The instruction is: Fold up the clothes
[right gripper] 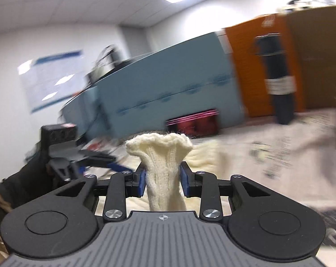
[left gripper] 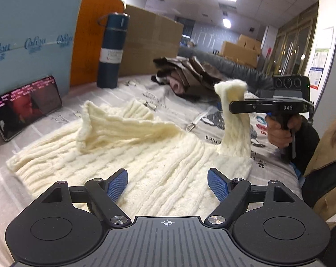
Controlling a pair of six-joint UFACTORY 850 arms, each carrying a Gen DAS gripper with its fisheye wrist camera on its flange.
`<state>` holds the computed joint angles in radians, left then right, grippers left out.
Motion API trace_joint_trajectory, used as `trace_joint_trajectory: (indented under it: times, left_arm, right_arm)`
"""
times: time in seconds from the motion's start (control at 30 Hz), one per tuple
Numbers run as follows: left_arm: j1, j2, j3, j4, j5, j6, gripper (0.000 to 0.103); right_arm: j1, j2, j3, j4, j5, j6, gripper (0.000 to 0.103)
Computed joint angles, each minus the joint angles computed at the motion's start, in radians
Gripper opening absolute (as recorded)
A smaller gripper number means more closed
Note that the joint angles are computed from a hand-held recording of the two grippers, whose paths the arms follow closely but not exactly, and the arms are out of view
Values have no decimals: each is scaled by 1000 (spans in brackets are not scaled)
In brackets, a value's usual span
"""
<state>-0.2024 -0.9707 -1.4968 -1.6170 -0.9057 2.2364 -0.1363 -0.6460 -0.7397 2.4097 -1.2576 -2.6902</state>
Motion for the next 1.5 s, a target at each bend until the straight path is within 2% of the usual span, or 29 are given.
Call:
trace_joint_trajectory:
  times: [0.07, 0.1, 0.13, 0.17, 0.23, 0.33, 0.43, 0.57, 0.7, 0.87, 0.93, 1.0, 1.13, 1.2, 1.27, 1.33, 1.4, 1.5]
  left_arm:
    - [-1, -2, -5, 18, 1, -18, 80]
    - [-1, 0, -2, 19, 3, -18, 80]
    - [0, 3, 3, 16, 5, -14, 80]
    - [1, 7, 11, 9, 5, -5, 80]
    - [6, 18, 28, -6, 3, 13, 81]
    - [11, 41, 62, -42, 11, 57, 81]
    - [20, 58, 89, -80, 18, 84, 81]
    - [24, 78, 124, -140, 63, 119, 82]
    - [17, 83, 142, -150, 116, 142, 84]
    - [10, 87, 168, -216, 128, 237, 84]
    - [4, 91, 185, -259, 134, 304, 84]
    - [1, 94, 199, -296, 132, 361, 83]
    - [0, 94, 216, -340, 118, 427, 83]
    - [2, 93, 216, -342, 113, 426, 83]
    - [2, 93, 219, -350, 110, 435, 83]
    - [2, 92, 220, -352, 105, 438, 83]
    - [3, 91, 221, -354, 101, 439, 83]
    - [4, 91, 222, -357, 98, 444, 83]
  right_arm:
    - [-16, 8, 35, 64, 12, 0, 45]
    - [-23, 12, 49, 93, 23, 3, 47]
    - [-28, 15, 61, 119, 34, 8, 56]
    - [-33, 19, 70, 141, 44, 16, 72]
    - [-37, 28, 87, 193, 38, 0, 86]
    - [-31, 48, 110, 306, 25, -62, 92]
    - [-40, 54, 95, 281, 6, -85, 94]
    - [-51, 28, 0, 32, 32, -3, 96]
    - [3, -2, -113, -158, 127, 46, 96]
    - [68, -44, -231, -316, 269, 71, 96]
    - [76, -67, -272, -384, 300, 108, 95]
    - [85, -75, -285, -411, 314, 104, 93]
    - [85, -82, -304, -519, 270, 114, 93]
    - [98, -76, -313, -539, 292, 115, 93]
    - [118, -53, -313, -540, 355, 129, 93]
    - [134, -19, -297, -540, 383, 75, 93]
    - [134, -5, -301, -582, 368, 32, 94]
    - [129, -33, -366, -688, 383, 146, 93]
